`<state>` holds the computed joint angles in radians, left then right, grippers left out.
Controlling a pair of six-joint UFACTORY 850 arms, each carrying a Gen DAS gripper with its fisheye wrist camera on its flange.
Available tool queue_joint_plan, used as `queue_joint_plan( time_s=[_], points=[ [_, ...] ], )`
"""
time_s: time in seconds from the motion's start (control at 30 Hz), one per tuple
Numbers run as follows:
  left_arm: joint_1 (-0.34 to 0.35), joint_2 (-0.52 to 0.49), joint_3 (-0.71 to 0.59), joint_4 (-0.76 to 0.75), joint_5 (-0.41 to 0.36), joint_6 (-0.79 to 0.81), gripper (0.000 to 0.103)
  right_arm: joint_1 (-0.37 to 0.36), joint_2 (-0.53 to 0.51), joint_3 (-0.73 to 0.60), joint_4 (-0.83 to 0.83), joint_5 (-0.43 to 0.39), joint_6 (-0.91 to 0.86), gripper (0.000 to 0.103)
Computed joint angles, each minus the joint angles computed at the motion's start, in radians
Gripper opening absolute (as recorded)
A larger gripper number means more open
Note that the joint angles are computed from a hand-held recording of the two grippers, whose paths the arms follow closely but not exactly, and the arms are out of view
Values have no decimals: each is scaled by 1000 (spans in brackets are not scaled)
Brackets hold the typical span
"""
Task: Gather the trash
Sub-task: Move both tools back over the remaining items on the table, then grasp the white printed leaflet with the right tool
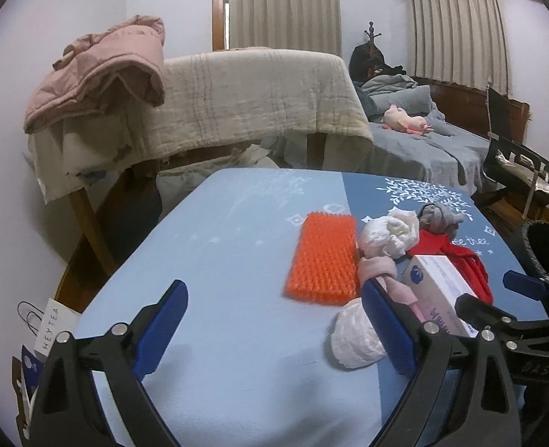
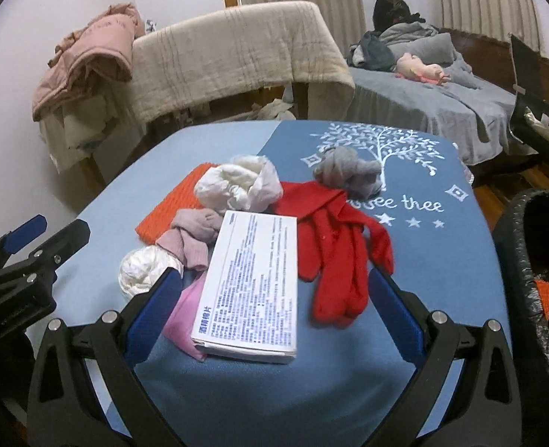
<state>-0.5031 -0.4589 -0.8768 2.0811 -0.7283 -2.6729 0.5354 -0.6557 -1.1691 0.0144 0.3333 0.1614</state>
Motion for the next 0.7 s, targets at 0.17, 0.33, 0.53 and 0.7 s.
queue_joint_plan(
  time_s=[0.17, 0.33, 0.53, 0.7],
  points=[
    [7, -4, -1, 10, 7, -10, 92, 9, -21, -29, -25, -39, 6, 89],
    [7, -4, -1, 9, 8, -10, 92, 8, -43, -64, -129, -96, 90, 75],
    [5, -7, -7, 4, 11, 8, 92, 0, -59, -91, -378, -133, 327, 58],
    [1, -8, -13, 8, 22, 4, 92, -5, -38, -66, -398, -105, 345, 57]
  ],
)
